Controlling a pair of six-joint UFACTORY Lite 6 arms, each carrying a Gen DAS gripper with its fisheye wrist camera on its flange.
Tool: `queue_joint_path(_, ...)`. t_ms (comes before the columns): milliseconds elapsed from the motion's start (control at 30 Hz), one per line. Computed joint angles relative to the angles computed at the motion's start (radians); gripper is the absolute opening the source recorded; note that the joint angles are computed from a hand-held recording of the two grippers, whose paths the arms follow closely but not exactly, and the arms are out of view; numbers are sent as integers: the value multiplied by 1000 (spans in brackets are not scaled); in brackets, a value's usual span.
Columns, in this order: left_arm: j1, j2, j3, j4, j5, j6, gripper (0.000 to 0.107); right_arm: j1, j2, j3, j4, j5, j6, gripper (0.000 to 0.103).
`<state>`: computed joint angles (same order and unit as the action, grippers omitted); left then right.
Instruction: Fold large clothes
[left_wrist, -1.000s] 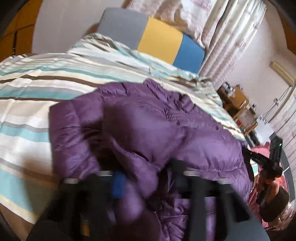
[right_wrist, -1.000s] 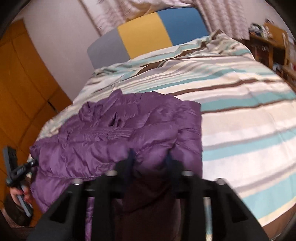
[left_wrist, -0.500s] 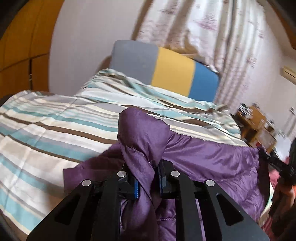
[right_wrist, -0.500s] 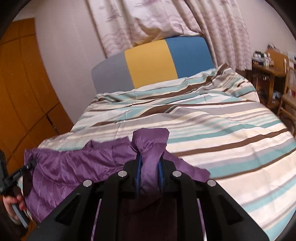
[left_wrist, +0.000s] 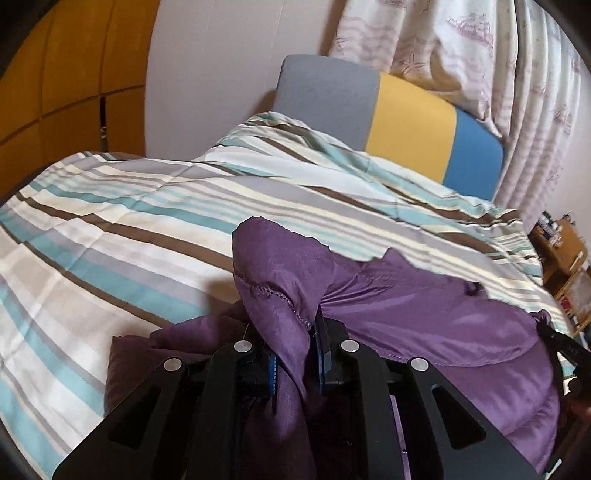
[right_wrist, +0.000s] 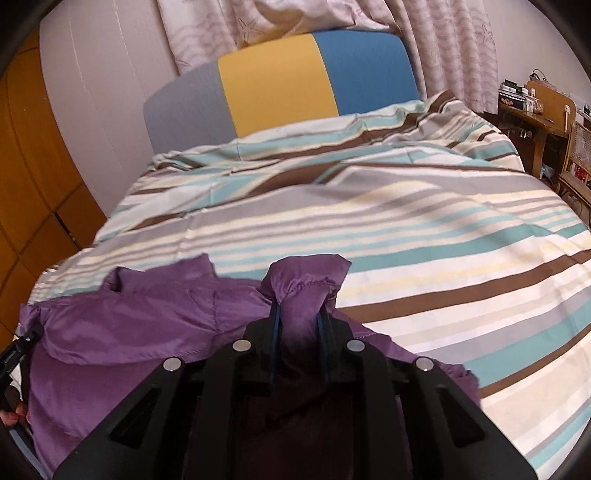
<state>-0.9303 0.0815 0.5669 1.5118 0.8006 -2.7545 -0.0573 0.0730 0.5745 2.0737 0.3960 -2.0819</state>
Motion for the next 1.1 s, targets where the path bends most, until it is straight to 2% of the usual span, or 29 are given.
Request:
queue_joint_path(100,37,56,18,30,-36,-25,16,17,79,16,131,4,-111,23)
queue_joint_path(233,78,128,38,115,-88,-93,16,20,163,39,208,6,-166,30)
queue_joint_path(367,123,157,47,179,-141,-126,19,76,193,56,378,-53,-309,33)
queue_joint_path(467,126,164,48,189,-146,-139,21,115,199,61,510,-85,-428,36)
queue_joint_path(600,121,168,57,164,-145,-118,22,133,214,73,598,-104,-511,40)
queue_joint_path(667,116,170,64,136,-140,-97,27,146,218,77,650,-113,-558,40)
queue_joint_path(767,103,165,78,59,-128,-42,42,163,221,82,747,-124,-644,43)
queue_joint_path(833,81,152,98,-61,-103,50,74,177,223,85,850,-134,-736,50)
queue_joint_path(867,64,131,106,-130,-85,110,78,184,225,86,899,-139,-779,51)
queue_joint_path(933,13,78,112,-216,-39,173,79,182,228,89,904,-141,-784,53)
queue_joint_path(1000,-96,44,147,-277,82,180,79,183,227,88,920,-142,-799,53)
queue_joint_path(1100,-209,104,300,-349,246,259,80,189,225,87,972,-143,-848,54)
